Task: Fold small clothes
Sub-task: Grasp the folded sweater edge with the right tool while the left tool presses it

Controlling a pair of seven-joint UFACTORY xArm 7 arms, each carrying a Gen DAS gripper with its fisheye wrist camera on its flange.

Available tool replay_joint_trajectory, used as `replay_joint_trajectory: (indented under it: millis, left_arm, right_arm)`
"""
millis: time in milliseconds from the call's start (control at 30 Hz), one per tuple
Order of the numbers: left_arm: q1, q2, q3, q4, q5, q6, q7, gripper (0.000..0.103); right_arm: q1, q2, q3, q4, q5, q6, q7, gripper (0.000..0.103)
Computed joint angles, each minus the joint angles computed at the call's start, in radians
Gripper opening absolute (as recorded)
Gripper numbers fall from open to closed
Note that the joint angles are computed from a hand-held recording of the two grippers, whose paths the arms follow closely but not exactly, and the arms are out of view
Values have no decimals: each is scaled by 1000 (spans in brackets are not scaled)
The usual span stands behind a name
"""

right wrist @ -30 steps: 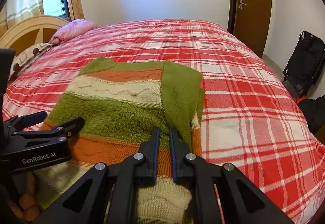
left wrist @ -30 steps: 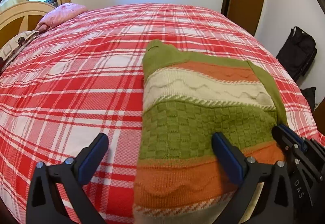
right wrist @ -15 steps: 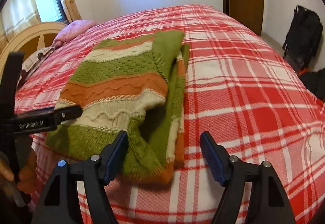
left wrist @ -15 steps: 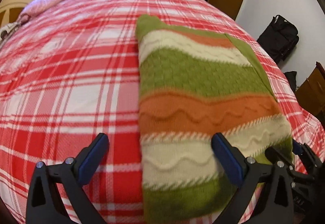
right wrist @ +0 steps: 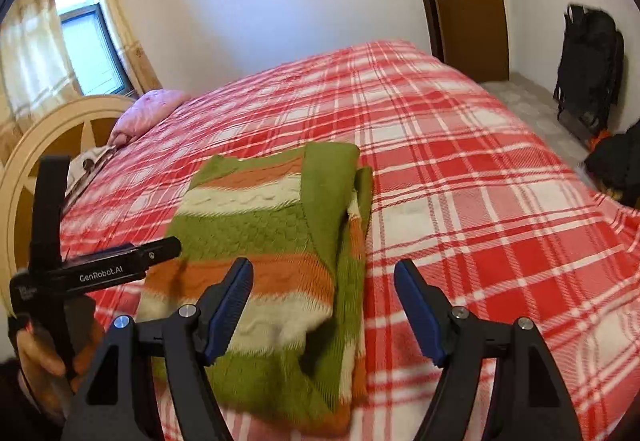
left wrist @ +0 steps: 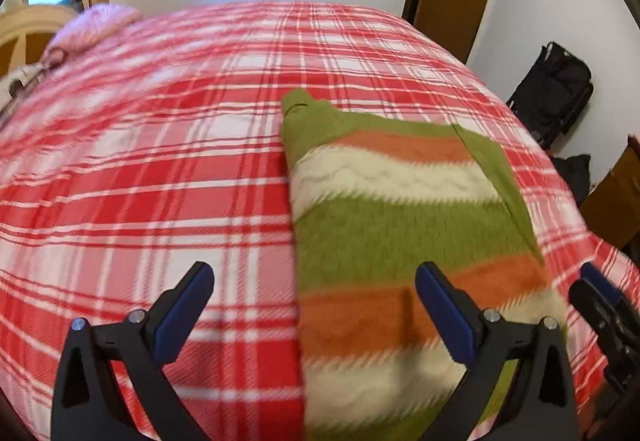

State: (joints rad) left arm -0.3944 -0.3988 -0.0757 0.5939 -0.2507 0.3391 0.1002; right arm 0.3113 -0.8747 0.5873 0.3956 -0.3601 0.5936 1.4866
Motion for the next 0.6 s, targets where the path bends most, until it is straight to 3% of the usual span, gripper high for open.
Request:
replay_joint_trajectory:
  millis: [100,167,300,400,533,600]
  left_arm:
    - [-40,51,29,33,-66,41,33,77]
    - [-53,70,28,32,-110,36,53,76]
    - [-39,100,25,53,-155,43,38,95]
    - [-45,142,51,94,-250,84,81,99]
    - [-12,177,2,127,-227,72,69,102]
    - [-3,199,-16,141,-212,64,57,103]
  right_arm:
    - [-1,36,4,-11,0,-34,4,74]
    - [4,58,2,-11,-2,-36,-4,74]
    - [-20,52,-17,-16,-24,-59,-6,74]
    - [-74,75,-33,0,-59,-90,-38,74]
    - [-113,205,-90,18,-63,-179,-107,74]
    - [-131,239,-90,3,-56,-229,-91,74]
